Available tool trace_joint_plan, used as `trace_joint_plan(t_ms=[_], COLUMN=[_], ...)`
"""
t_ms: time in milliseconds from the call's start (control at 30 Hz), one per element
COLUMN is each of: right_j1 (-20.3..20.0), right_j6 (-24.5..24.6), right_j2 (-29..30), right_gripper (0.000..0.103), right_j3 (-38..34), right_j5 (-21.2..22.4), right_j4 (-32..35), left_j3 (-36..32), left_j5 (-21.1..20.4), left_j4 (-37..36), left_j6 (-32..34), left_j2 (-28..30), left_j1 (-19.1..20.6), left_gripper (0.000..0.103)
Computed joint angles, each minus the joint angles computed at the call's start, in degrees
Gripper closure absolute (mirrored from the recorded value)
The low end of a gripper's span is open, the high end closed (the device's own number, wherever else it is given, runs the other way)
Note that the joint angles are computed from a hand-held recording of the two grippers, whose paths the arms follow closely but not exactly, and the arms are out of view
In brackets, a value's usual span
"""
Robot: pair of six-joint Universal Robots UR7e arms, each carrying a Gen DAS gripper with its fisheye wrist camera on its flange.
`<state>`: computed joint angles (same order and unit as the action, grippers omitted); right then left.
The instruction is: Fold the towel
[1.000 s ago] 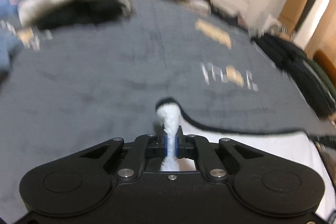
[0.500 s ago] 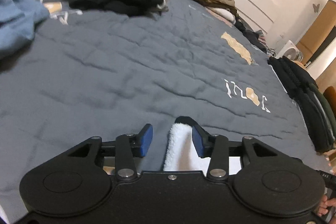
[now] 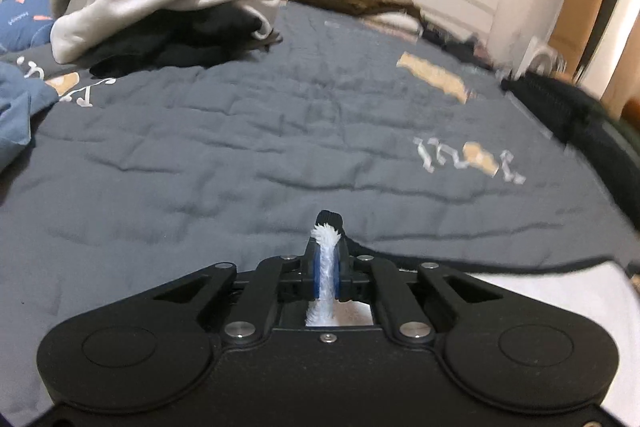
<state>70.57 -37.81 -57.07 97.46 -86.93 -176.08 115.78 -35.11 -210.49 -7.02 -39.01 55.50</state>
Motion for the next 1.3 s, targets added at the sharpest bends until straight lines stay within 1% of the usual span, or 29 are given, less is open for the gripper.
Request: trace_joint_plan(t_ms=[67,100,167,200,233,267,333,400,467,500,600,700,767,867,933,1067,1100,1167,1300], right_j1=[0.50,0.78,1.28,1.52,1.78,2.05,2.34,2.48,2.41,2.34,2.26,1.42,0.69,-0.93,-2.24,-5.26,-5.98,-7.18,-9.13], right_j6=[-1.01,-1.43,-1.91,-2.08,-2.30,-2.67,-4.26,-6.01,-7.43,-7.97,-10.25,-11.83,-14.17,-18.61,-21.10,-25.56,-26.43,-27.81,-29.26], right_j2=[-0.71,-1.07,-2.11,-2.67,-3.24,-3.83,-5.47,-7.36,-9.58,-10.61,-13.69,-16.92,-19.20,-22.85,-25.09,-29.82,-30.84,-32.44,-34.54], right_gripper=[0.098,0.098,0.098,0.096,0.095,0.091,0.085,0.076,0.073,0.073,0.072,0.072,0.072,0.071,0.071,0.071,0.071,0.071,0.071], right_j3=[0.46,0.64,1.23,1.54,1.86,2.22,3.66,5.54,8.20,9.40,13.25,17.07,19.51,23.69,26.20,30.19,30.93,32.39,34.73], right_j5=[0.17,0.14,0.09,0.08,-0.12,-0.50,-0.32,0.18,0.78,0.98,1.42,3.24,3.99,4.55,4.73,4.99,5.06,4.89,4.20], right_j4=[0.75,1.25,2.91,3.85,4.73,5.60,7.30,8.58,8.60,8.71,7.82,6.60,6.04,4.60,3.92,5.94,6.70,7.12,6.27], left_j3=[-0.18,0.28,1.21,1.86,2.58,3.60,5.90,8.16,10.38,11.23,13.74,16.92,19.42,23.46,25.84,29.40,29.89,30.54,30.94], left_j5=[1.50,2.34,4.03,4.89,5.68,6.18,6.78,7.27,7.18,6.93,8.01,8.89,9.05,9.99,10.20,9.45,9.02,8.01,5.58], left_j4=[1.77,1.30,0.36,-0.20,-0.71,-1.04,-0.44,0.59,2.21,3.53,5.73,8.67,10.75,16.33,22.21,35.32,37.47,41.89,48.49], left_j6=[-0.67,-0.91,-1.37,-1.65,-2.00,-2.67,-4.68,-6.94,-9.94,-11.43,-15.87,-21.16,-24.53,-31.68,-37.40,-49.69,-51.82,-55.13,-58.33], left_j2=[-0.10,-0.45,-1.18,-1.64,-2.15,-2.84,-4.39,-5.67,-6.91,-7.50,-7.97,-8.79,-9.73,-11.60,-13.35,-16.86,-17.32,-18.14,-19.16], left_j1=[-0.32,-0.73,-1.62,-2.26,-2.95,-3.84,-5.83,-7.94,-10.08,-11.00,-14.52,-18.74,-21.60,-26.00,-28.69,-33.82,-34.79,-36.60,-38.66], left_gripper=[0.084,0.082,0.075,0.073,0.068,0.065,0.065,0.064,0.061,0.061,0.060,0.060,0.058,0.054,0.054,0.053,0.053,0.053,0.052])
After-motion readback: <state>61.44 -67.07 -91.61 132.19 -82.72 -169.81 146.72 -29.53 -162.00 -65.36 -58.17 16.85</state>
